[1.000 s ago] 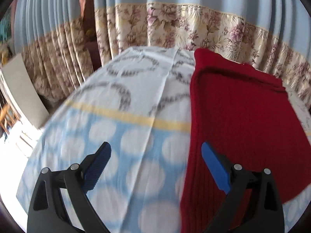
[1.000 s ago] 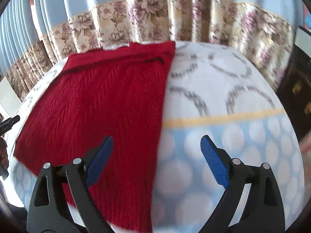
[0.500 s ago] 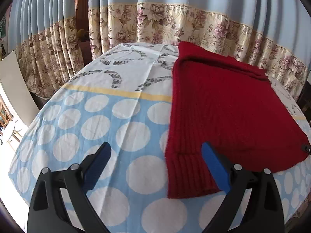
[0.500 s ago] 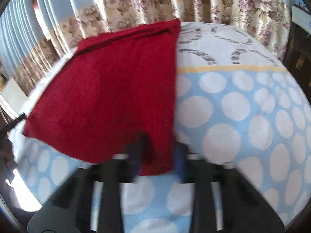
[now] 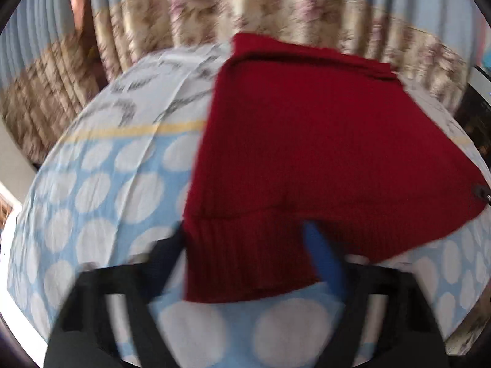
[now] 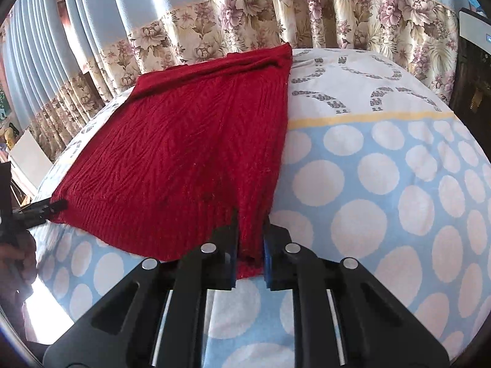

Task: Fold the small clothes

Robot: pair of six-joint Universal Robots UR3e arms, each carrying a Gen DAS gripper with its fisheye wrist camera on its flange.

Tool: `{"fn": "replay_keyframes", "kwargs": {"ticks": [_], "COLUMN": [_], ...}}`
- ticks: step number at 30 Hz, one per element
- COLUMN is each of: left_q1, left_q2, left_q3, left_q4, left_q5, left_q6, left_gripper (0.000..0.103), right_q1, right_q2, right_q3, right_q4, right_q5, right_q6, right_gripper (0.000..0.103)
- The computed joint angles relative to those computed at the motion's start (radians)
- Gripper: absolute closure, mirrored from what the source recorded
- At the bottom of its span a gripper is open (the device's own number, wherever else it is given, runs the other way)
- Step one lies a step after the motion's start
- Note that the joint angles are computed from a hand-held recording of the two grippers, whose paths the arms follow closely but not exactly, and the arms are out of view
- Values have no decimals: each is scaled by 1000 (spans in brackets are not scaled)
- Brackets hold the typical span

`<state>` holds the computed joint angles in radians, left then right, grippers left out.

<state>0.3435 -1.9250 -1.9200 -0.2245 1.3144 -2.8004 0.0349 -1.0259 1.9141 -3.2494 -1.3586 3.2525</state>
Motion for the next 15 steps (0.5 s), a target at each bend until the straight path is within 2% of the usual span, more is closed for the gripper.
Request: {"fn": "replay_keyframes", "kwargs": {"ticks": [1, 3, 6, 9, 11, 15], "left_q1": [-18, -20, -11, 12, 24, 33], "left_q2": [1, 2, 11, 34, 48, 73], "left_q3": [1, 6, 5, -1, -3, -2], "left_q4": [5, -11, -23, -45, -51, -62], "left_q5": [13, -11, -43, -77, -92, -109], "left_q6": [-4, -11, -38, -52, -62, -62], "left_gripper": [50, 73, 85, 86, 87, 88], "right_q1": [0, -2, -5, -9, -24, -44], "right_q2": [1, 4, 2, -5, -19, -38], "right_q3": [0, 2, 9, 21, 43, 61], "right_q4": [-3, -8, -16, -28, -44, -50], "right_q5": [4, 13, 21, 24, 34, 56], "right_q6": [2, 5, 0, 1, -8, -30], "right_gripper": [89, 87, 87, 87, 92, 94]}}
